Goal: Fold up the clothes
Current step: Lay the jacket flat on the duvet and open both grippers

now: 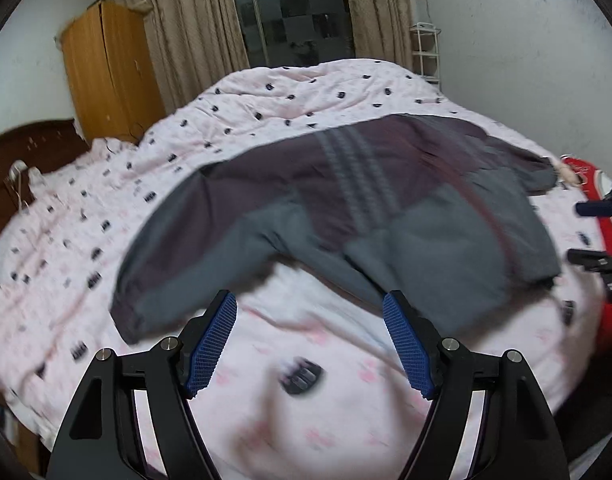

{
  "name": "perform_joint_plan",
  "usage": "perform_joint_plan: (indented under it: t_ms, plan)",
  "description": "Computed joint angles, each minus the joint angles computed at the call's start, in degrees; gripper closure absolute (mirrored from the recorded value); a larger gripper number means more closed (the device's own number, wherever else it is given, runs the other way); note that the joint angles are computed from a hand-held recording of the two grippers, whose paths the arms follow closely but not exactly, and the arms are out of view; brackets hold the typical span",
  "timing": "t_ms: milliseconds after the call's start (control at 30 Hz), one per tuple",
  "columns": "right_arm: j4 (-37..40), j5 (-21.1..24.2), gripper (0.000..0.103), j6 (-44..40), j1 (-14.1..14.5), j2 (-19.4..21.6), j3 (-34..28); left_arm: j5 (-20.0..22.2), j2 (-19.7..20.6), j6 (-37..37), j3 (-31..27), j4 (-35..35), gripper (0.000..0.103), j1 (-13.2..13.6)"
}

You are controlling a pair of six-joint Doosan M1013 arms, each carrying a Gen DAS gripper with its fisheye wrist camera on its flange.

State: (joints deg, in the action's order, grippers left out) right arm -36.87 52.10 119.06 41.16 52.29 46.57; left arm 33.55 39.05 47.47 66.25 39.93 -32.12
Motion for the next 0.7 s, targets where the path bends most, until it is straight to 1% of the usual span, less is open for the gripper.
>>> perform_joint_plan:
  t_ms: [100, 133, 200, 267, 333, 433, 533, 600, 700]
  plan:
    - [2.9, -1.8, 0.044, 3.0, 0.0, -1.2, 2.0, -3.3, -1.2, -1.2, 2.2, -0.6, 0.031, -0.3]
    - [3.5, -2.2, 0.045, 3.8, 0.1, -1.5, 2.6, -4.2, -1.5, -1.7, 2.9, -0.4, 0.031, -0.3]
    - [4.4, -2.9, 0.046, 5.0, 0.0, -1.7, 3.5, -5.2, -1.4, -1.3, 3.3, -1.9, 0.030, -0.4]
    - [5.9, -3.6, 0.051, 6.0, -0.2, -1.8, 4.0, -6.1, -1.4, -0.8, 3.6, -3.5, 0.031, -0.4]
    - [7.3, -3.7, 0.053, 6.1, -0.4, -1.6, 3.9, -7.0, -1.5, -1.2, 4.5, -4.6, 0.031, -0.7]
    - [7.6, -4.0, 0.055, 7.0, -0.4, -1.2, 3.7, -7.5, -1.1, -0.6, 4.6, -6.4, 0.031, -1.0]
    - [7.4, -3.0, 0.055, 7.9, -0.5, -0.2, 2.4, -7.0, -0.5, 0.2, 4.1, -7.2, 0.031, -1.2]
    - [7.0, -2.5, 0.055, 9.5, -0.6, 0.2, 1.9, -6.8, -0.3, -1.0, 4.0, -6.1, 0.030, -1.4]
    - [7.0, -2.6, 0.055, 12.4, -1.0, 0.4, 1.8, -6.5, 0.0, -4.7, 3.9, -3.3, 0.031, -1.6]
